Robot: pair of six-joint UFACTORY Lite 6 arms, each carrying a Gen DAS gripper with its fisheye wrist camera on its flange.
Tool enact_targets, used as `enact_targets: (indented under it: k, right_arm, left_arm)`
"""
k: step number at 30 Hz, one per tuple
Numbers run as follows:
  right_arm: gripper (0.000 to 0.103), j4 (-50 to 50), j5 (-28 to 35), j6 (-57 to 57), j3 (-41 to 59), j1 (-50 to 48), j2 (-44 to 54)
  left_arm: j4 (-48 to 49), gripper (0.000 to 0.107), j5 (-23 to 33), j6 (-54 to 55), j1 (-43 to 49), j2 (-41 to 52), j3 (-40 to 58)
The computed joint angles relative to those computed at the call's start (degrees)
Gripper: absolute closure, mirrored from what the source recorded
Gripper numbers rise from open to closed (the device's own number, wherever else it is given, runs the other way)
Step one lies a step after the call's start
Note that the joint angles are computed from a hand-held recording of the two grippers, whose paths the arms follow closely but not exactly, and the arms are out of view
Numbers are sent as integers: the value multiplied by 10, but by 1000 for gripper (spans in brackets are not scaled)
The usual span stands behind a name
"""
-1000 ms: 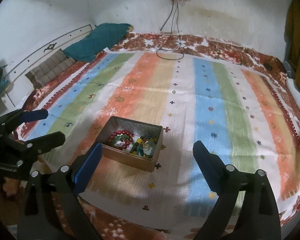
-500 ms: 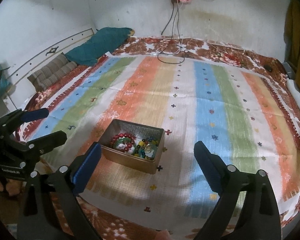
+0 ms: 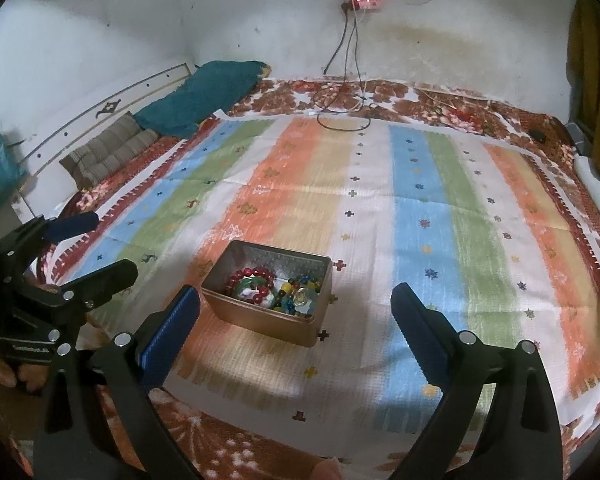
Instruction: Organize jewelry
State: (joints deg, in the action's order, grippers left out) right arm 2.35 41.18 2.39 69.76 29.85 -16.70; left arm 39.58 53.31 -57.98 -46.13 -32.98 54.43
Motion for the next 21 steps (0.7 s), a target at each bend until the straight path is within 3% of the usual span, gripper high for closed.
enact_targets:
  k: [21]
  right_arm:
    - [5,0,-7,3,-12,5,-12]
  left_arm:
    - [-3,10,-7,0,0,3,3]
